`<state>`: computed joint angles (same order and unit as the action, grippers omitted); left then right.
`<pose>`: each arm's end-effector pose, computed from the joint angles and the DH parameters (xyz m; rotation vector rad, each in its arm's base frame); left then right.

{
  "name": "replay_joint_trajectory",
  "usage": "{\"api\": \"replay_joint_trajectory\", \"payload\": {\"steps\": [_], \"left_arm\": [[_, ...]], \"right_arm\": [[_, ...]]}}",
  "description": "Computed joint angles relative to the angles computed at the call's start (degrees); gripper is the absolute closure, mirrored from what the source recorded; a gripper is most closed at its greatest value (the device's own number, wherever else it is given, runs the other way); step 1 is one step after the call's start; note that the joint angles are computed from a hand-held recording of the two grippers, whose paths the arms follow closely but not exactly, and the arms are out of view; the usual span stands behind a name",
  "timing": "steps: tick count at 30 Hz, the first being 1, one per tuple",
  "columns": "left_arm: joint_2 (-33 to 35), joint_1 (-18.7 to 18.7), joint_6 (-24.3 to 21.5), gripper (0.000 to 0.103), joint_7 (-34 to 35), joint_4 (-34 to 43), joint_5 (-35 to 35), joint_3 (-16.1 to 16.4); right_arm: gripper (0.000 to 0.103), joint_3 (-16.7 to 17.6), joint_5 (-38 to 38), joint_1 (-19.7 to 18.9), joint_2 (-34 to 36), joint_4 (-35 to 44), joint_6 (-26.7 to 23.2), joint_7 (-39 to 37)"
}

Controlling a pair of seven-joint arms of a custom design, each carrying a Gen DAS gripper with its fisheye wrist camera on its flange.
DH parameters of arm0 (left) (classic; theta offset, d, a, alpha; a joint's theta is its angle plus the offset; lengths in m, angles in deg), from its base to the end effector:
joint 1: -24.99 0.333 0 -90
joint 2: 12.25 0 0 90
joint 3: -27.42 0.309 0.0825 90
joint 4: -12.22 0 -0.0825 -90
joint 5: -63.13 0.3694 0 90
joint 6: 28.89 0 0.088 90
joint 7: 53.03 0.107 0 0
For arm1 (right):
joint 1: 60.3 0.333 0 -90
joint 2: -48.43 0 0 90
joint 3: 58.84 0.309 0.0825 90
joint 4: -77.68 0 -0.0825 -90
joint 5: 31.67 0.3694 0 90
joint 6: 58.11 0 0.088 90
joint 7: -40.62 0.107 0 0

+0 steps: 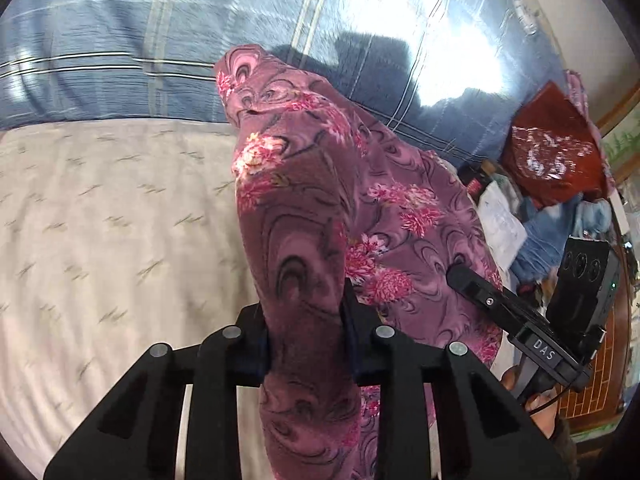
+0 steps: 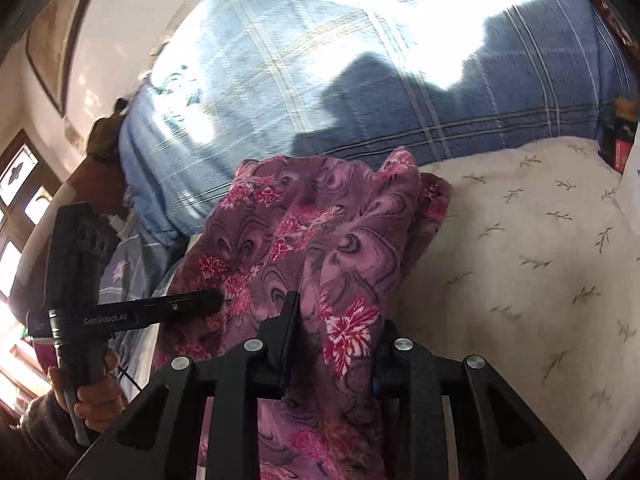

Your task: Fold small clothes

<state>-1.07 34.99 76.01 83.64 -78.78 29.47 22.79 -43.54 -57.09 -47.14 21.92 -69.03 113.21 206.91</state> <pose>0.6162 0.0171 0.5344 1.3703 -2.5279 0.8432 0.3637 0.2434 0.5162 -1.2468 1.8746 -0.3179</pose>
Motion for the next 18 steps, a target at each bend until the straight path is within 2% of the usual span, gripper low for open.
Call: {"api": "replay_joint_trajectory", "payload": {"steps": [5, 8, 10, 12, 13, 14, 15, 18], "left_arm": [[-2.4, 4.7, -5.1, 0.077, 4.4, -0.4, -1.4, 2.9], [-4.2, 7.0, -5.4, 0.076, 8.0, -3.3, -0.2, 4.9], [-3.5, 8.4, -5.7, 0.075, 8.8, -4.4, 0.9, 6.0], [-2.1, 9.0, -4.5, 0.071, 8.4, -5.3, 2.9, 6.3], [-1.1, 9.0, -3.3, 0.067, 7.1, -5.6, 4.8, 6.5], [-0.1, 9.2, -2.9, 0.053, 6.2, -5.6, 5.2, 6.4], [1.2, 10.0, -3.8, 0.046, 6.1, -4.5, 4.5, 6.4], [2.8, 12.3, -6.8, 0.046, 6.6, -0.5, 2.4, 6.1]], "right_arm": [[0.075, 3.7, 1.9, 4.6, -2.0, 1.5, -2.8, 3.0], [0.075, 7.7, 1.6, 6.2, -0.7, 2.8, -3.9, 6.9], [0.075, 10.0, 0.0, 6.2, 0.5, 3.5, -4.2, 10.1], [0.074, 11.8, -1.7, 6.1, 3.3, 4.3, -4.3, 13.5], [0.073, 10.8, -1.1, 7.9, 4.9, 5.0, -6.5, 12.9], [0.069, 10.0, -0.7, 9.5, 6.6, 6.2, -9.5, 12.2], [0.066, 9.2, -0.7, 10.6, 7.4, 6.6, -11.2, 12.2], [0.061, 7.0, -1.0, 12.7, 4.5, 4.7, -12.0, 15.6]]}}
